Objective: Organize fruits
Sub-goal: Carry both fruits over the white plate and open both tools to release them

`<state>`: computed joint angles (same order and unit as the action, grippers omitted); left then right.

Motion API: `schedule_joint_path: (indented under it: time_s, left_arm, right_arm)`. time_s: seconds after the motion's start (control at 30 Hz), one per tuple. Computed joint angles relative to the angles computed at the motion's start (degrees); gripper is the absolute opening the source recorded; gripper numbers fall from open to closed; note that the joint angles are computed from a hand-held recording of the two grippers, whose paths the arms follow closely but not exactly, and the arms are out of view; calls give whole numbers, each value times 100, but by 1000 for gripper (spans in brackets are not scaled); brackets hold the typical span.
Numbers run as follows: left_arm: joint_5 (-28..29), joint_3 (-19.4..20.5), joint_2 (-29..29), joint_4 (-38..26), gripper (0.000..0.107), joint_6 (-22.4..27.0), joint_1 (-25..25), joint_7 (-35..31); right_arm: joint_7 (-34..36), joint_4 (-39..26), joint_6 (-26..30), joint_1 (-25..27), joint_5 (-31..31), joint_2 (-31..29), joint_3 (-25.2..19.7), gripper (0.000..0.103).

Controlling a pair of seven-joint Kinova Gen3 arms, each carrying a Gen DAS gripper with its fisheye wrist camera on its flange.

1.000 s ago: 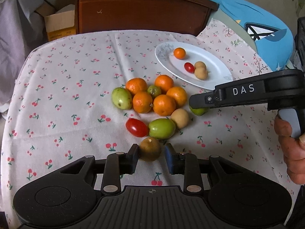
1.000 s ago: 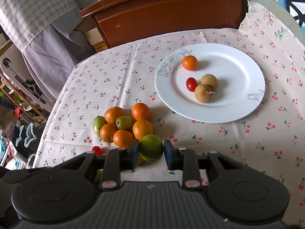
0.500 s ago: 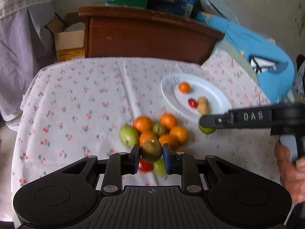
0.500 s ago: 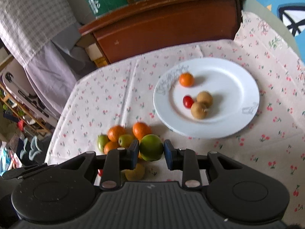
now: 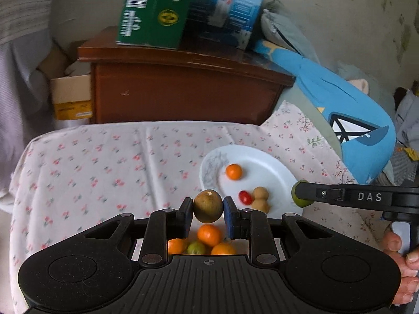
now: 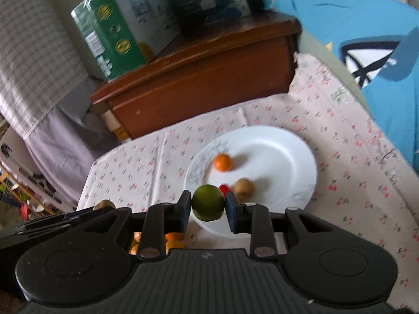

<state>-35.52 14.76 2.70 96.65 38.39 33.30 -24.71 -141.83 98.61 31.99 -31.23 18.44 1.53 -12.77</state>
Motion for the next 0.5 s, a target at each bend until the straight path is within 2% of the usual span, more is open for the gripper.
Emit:
schedule_joint_path:
  time_s: [0.17, 0.33, 0.5]
  left_arm:
    - [130, -103, 356, -356, 22, 62, 18, -548]
    - [857, -268, 607, -552, 22, -58, -72, -1256]
    - [1123, -429, 848, -727, 22, -139, -27, -1681]
  right_arm:
    - [-206, -59, 122, 33, 211, 11, 42, 28]
    - [-377, -179, 441, -33, 337, 167, 65, 28]
    - [-473, -245, 589, -75, 220, 316, 151, 28]
